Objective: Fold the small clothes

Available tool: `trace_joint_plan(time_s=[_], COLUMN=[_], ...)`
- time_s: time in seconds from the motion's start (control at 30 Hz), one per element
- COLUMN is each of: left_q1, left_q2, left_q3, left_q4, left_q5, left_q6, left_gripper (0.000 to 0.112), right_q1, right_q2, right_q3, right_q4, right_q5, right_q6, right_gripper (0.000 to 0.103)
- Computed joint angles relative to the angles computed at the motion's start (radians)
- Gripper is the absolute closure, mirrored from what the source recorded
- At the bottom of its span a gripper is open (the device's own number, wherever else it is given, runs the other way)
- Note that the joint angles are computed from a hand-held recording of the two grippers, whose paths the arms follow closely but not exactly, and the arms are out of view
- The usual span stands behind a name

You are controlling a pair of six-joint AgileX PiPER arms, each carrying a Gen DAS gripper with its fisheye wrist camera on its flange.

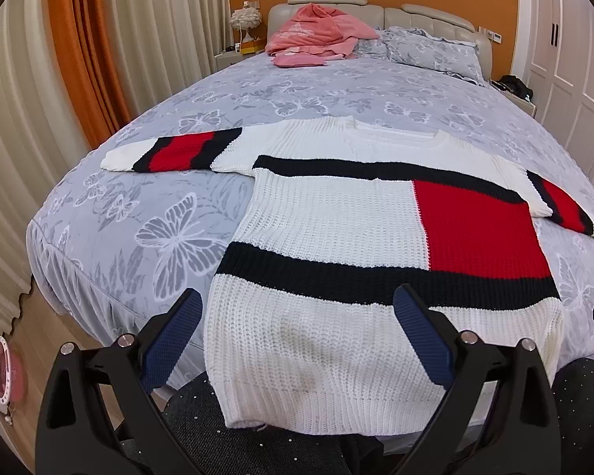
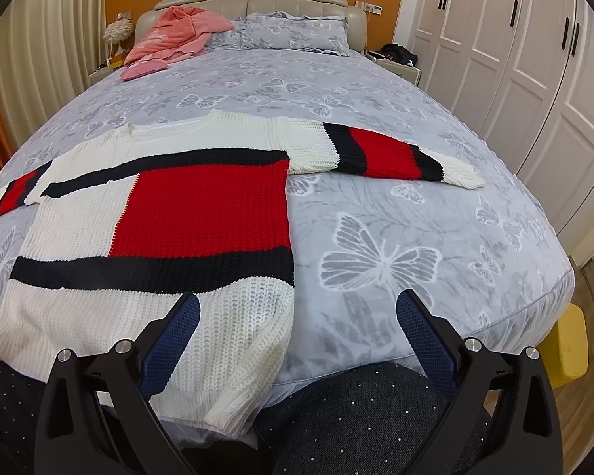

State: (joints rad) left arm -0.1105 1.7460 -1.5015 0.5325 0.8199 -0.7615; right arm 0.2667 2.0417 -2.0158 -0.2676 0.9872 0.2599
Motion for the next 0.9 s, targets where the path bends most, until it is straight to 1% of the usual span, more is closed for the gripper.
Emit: trace_joint_plan(time_s=[0.4, 0.43, 0.9], left_q1=[-0.003, -0.012, -0.011], left_q2=[0.015, 0.005, 0.006], left_q3=[-0.021, -0.004, -0.005], left_q4=[-0.003, 0.011, 0.012], left_q5=[0.007, 0.004, 0.005], left_q6=[0.003, -0.013, -0.012], left_gripper=[0.017, 0.017, 0.017], right_q1=[-0.001, -0.001, -0.001], right_q2=[0.002, 0.003, 0.001], right_q3=[-0.005, -0.006, -0.006], right_q4=[0.001, 0.002, 0.001], right_q5=[0.004, 0.005, 0.004], right_q6=[-0.001, -0.002, 0.0], right_gripper=[0.005, 0.005, 0.005])
